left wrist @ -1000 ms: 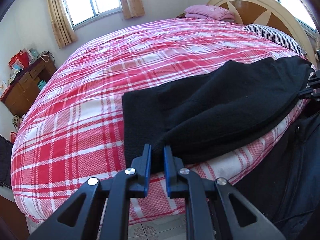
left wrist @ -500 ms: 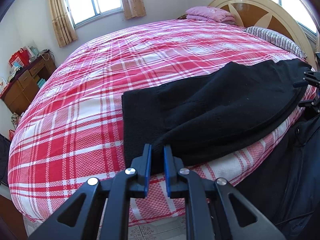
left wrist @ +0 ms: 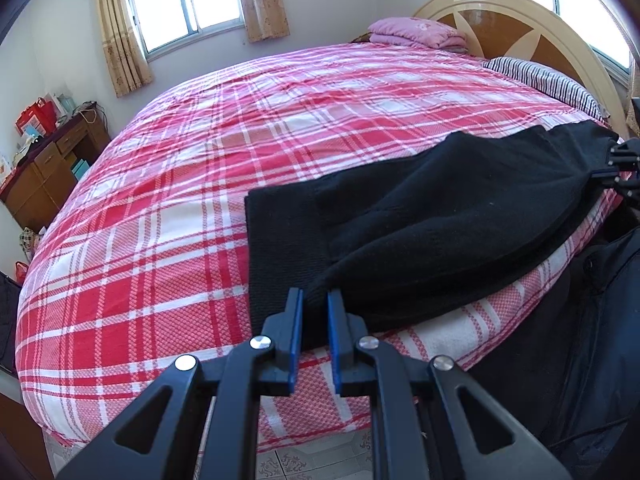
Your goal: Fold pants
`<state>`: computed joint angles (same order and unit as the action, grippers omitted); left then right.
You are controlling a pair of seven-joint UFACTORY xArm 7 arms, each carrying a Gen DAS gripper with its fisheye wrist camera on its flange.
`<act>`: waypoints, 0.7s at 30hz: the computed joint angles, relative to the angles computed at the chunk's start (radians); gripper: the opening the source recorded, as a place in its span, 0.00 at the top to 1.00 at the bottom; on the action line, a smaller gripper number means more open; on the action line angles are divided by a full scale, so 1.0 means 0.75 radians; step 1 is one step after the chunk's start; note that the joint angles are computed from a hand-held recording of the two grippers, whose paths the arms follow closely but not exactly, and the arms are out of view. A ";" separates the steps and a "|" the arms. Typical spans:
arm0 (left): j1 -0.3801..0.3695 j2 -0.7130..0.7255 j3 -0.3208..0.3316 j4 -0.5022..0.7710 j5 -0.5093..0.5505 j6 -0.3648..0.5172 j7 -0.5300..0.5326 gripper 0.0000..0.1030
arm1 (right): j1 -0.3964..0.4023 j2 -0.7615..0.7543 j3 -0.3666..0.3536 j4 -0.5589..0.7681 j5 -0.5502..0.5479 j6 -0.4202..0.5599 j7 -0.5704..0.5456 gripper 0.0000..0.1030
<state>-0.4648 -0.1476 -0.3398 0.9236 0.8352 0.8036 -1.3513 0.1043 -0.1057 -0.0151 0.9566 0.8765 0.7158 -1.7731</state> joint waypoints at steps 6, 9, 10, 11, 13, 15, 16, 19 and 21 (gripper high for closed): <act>-0.002 0.026 0.011 -0.007 -0.019 -0.021 0.021 0.86 | -0.001 0.066 0.030 -0.009 -0.157 -0.041 0.073 0.97; -0.003 0.013 0.014 -0.011 -0.013 -0.023 0.022 0.86 | -0.018 0.060 0.020 0.015 -0.145 0.037 0.084 0.97; -0.001 0.008 0.014 -0.013 -0.009 -0.024 0.018 0.86 | -0.025 0.055 0.015 0.027 -0.133 0.073 0.082 0.97; 0.000 0.006 0.014 -0.016 -0.010 -0.030 0.015 0.86 | -0.030 0.048 0.011 0.033 -0.121 0.092 0.079 0.97; 0.004 0.014 0.015 -0.021 -0.009 -0.041 0.011 0.86 | -0.030 0.052 0.018 0.027 -0.132 0.073 0.078 0.97; 0.005 0.021 0.017 -0.024 -0.007 -0.052 0.006 0.86 | -0.018 0.070 0.039 -0.004 -0.175 0.002 0.101 0.97; 0.005 0.022 0.017 -0.024 -0.004 -0.054 0.009 0.86 | -0.011 0.090 0.051 -0.017 -0.212 -0.043 0.121 0.97; 0.004 0.002 0.019 -0.036 -0.002 -0.069 0.023 0.78 | -0.013 0.098 0.054 -0.005 -0.238 -0.030 0.139 0.97; 0.002 -0.008 0.007 -0.032 0.001 -0.039 0.047 0.62 | -0.022 0.098 0.046 0.022 -0.229 0.022 0.152 0.96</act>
<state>-0.4633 -0.1537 -0.3345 0.8996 0.8362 0.7746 -1.3160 0.0881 -0.0320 0.0196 0.9727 0.7051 0.7319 -1.6594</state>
